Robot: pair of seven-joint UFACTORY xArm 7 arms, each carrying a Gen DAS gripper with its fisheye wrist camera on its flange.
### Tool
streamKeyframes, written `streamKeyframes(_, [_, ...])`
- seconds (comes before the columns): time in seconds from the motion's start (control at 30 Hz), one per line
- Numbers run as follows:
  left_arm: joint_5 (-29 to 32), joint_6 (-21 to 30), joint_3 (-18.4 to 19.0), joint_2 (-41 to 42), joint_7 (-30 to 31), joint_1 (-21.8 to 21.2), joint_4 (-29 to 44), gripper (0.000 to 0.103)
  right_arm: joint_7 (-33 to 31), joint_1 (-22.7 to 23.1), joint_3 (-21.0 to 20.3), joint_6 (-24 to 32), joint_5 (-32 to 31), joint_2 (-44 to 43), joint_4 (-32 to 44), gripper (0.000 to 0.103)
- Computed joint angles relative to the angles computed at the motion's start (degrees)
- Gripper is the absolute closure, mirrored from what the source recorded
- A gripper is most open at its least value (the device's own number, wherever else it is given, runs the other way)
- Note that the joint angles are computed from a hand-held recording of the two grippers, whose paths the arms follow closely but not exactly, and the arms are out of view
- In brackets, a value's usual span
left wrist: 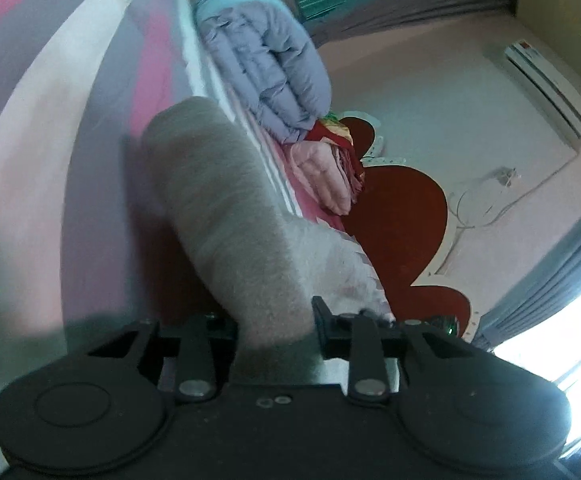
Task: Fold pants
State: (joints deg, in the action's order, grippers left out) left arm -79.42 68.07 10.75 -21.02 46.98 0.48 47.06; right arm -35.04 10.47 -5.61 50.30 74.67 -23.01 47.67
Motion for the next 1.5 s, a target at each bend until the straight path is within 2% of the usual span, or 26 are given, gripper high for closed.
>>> streamKeyframes(0.13, [-2.50, -1.69, -1.17, 7.83, 1.02, 0.03, 9.53, 0.083, -2.75, 0.32, -0.49, 1.14, 3.45, 9.41, 9.94, 0.048])
streamKeyframes(0.27, [-5.02, -2.88, -3.01, 16.34, 2.57, 1.76, 18.78, 0.083, -5.82, -1.77, 1.56, 3.03, 6.96, 21.32, 22.52, 0.048])
streamKeyframes(0.37, [-4.01, -5.71, -5.20, 23.23, 1.95, 2.76, 24.92, 0.081, -5.74, -3.99, 3.45, 3.58, 7.65, 30.83, 31.96, 0.048])
streamKeyframes(0.4, [-2.28, -7.43, -6.02, 24.88, -0.06, 3.05, 25.87, 0.074, -5.07, -4.52, 4.02, 3.77, 6.93, 33.89, 35.09, 0.047])
streamKeyframes(0.43, [1.45, -10.62, -6.67, 26.22, -3.21, 2.64, 26.49, 0.056, -4.80, -5.17, 4.82, 3.06, 5.73, 36.55, 37.45, 0.044])
streamKeyframes(0.47, [2.78, -14.25, -6.20, 26.88, -3.96, 1.15, 25.76, 0.059, -2.26, -4.57, 5.09, -0.04, 2.93, 38.83, 39.29, 0.031])
streamKeyframes(0.5, [1.70, -15.48, -7.24, 26.37, -2.32, 2.05, 24.30, 0.058, 0.71, -2.69, 4.07, -3.79, -0.56, 40.75, 40.22, 0.025])
streamKeyframes(0.53, [-1.71, -15.85, -9.48, 25.36, 1.73, 4.36, 22.18, 0.057, 1.28, -3.20, 4.65, -5.13, -1.66, 41.50, 39.93, 0.025])
streamKeyframes(0.57, [-2.77, -16.80, -10.07, 24.07, 3.62, 4.83, 20.53, 0.057, -0.55, -6.11, 7.30, -4.09, -0.35, 42.14, 39.88, 0.024])
streamKeyframes(0.6, [-3.50, -18.54, -10.20, 22.22, 4.42, 4.74, 18.53, 0.055, -4.63, -7.57, 8.28, -3.28, 3.25, 41.96, 38.68, 0.024])
streamKeyframes(0.67, [-3.57, -21.27, -9.92, 18.23, 5.38, 4.28, 14.57, 0.049, -7.17, -9.84, 9.40, -1.65, 5.58, 40.74, 36.68, 0.024])
streamKeyframes(0.7, [-2.83, -22.65, -9.56, 15.64, 5.96, 4.02, 12.11, 0.038, -7.35, -10.87, 10.07, -2.25, 6.55, 39.86, 35.63, 0.023])
streamKeyframes(0.77, [-0.12, -25.09, -8.70, 10.61, 6.59, 3.31, 7.64, 0.029, -9.83, -13.80, 10.47, -1.28, 10.40, 36.12, 30.68, 0.012])
streamKeyframes(0.8, [1.17, -27.13, -8.57, 8.40, 5.67, 2.74, 5.93, 0.025, -11.32, -14.78, 10.13, -0.49, 11.99, 34.22, 28.28, 0.011])
streamKeyframes(0.87, [4.78, -30.35, -8.02, 2.90, 3.54, 2.30, 1.45, 0.024, -12.90, -15.79, 8.47, -0.31, 13.50, 29.19, 22.10, 0.011])
streamKeyframes(0.93, [7.40, -34.36, -8.34, -3.37, 1.19, 1.97, -3.75, 0.012, -14.04, -16.22, 6.55, 0.09, 14.15, 23.52, 15.60, 0.010])
streamKeyframes(1.0, [11.01, -37.36, -9.55, -11.14, -3.17, 2.32, -9.88, 0.006, -15.08, -15.93, 4.31, -0.84, 12.48, 15.54, 7.35, 0.008])
streamKeyframes(1.03, [12.61, -38.59, -10.23, -14.91, -5.19, 2.55, -12.75, 0.006, -14.65, -15.43, 3.67, -1.49, 11.15, 12.42, 5.00, 0.007])
streamKeyframes(1.13, [20.34, -37.84, -12.70, -28.41, -13.66, 5.17, -21.54, 0.006, -14.61, -14.31, 2.84, -5.85, 6.17, -0.47, -6.13, 0.001])
streamKeyframes(1.23, [26.36, -36.03, -14.01, -42.47, -22.82, 7.30, -29.21, 0.006, -14.02, -13.58, 3.49, -10.33, 2.29, -13.49, -16.95, 0.001])
streamKeyframes(1.27, [27.83, -35.26, -15.24, -46.91, -25.47, 8.61, -31.39, 0.006, -12.73, -13.75, 3.07, -10.48, 1.59, -17.98, -20.46, 0.001])
streamKeyframes(1.3, [29.76, -32.14, -15.27, -50.93, -25.95, 10.15, -32.65, 0.006, -10.41, -13.92, 2.90, -11.35, 0.57, -23.14, -24.17, 0.001])
streamKeyframes(1.33, [31.33, -31.42, -17.69, -52.54, -28.76, 11.68, -32.53, 0.006, -7.63, -14.36, 3.40, -11.85, -0.84, -27.49, -26.77, 0.001])
streamKeyframes(1.37, [34.15, -31.34, -18.07, -52.77, -30.79, 11.16, -31.65, 0.006, -3.85, -15.60, 4.75, -11.74, -3.66, -32.27, -29.11, 0.001])
streamKeyframes(1.5, [37.73, -30.31, -19.72, -56.69, -37.53, 10.70, -29.02, 0.006, 13.06, -20.63, 11.66, -6.30, -20.73, -42.72, -29.66, 0.000])
